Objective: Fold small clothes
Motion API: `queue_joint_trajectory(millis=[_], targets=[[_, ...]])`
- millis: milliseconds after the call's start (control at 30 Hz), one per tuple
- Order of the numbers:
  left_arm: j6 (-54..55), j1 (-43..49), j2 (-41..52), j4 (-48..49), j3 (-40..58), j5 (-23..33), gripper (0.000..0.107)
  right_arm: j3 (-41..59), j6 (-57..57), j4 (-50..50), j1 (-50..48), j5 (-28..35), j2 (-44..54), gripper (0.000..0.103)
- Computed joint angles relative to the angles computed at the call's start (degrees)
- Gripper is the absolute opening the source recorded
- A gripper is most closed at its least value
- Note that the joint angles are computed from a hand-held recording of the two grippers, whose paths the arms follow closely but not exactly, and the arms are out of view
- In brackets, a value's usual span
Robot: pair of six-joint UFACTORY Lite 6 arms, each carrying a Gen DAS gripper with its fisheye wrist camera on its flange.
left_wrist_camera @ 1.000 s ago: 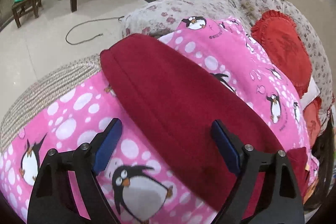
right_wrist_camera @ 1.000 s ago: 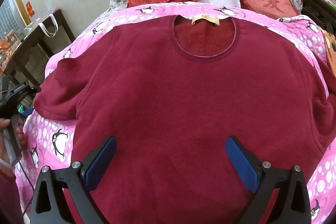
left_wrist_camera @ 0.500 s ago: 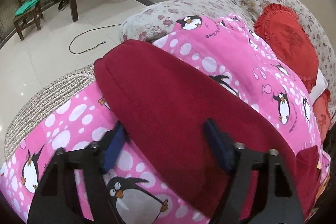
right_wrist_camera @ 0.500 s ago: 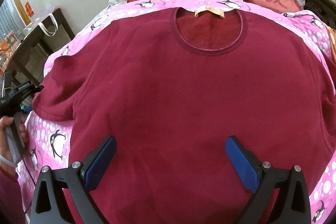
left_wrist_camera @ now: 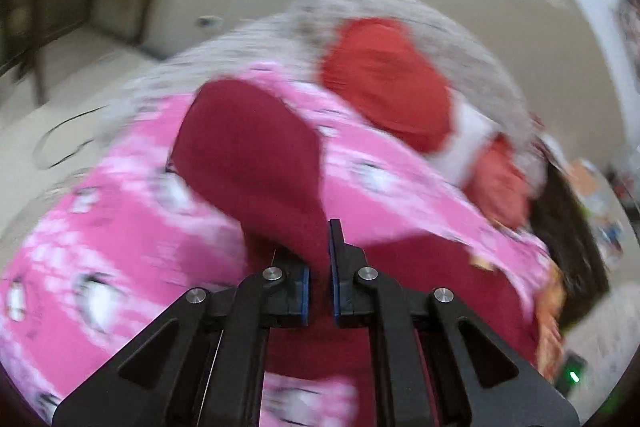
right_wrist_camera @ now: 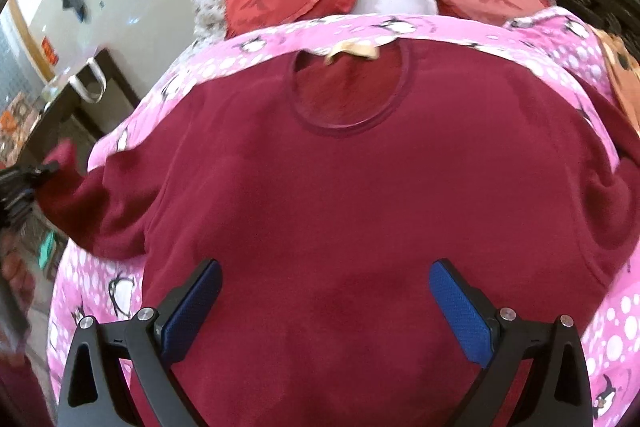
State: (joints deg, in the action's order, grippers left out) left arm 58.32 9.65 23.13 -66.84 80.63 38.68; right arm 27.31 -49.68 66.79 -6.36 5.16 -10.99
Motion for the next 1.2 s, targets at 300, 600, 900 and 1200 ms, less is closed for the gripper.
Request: queue_joint_trajectory(millis=[300, 600, 900, 1200], targets=[[8.09, -29.29, -4.48, -8.52, -12.17, -9.67, 0.006, -1.81, 9.31, -16.75, -14.82, 7.05, -8.71, 0.103], [13.06, -38.84, -1.67, -7.87, -17.76, -12.85, 0.029, 0.02, -4.72, -8.8, -30.0, 15.0, -6.48, 0.103], [28.25, -19.98, -20.19, -13.9, -32.67, -8.92, 0.075, 3.35, -17.21, 3.65, -26.83, 18.49, -3.22, 0.103], [29.13, -16.4, -11.12, -15.61, -30.63, -13.34, 0.075, 8.33, -21.34, 8.24, -22.76, 17.38, 3.34, 0.103]])
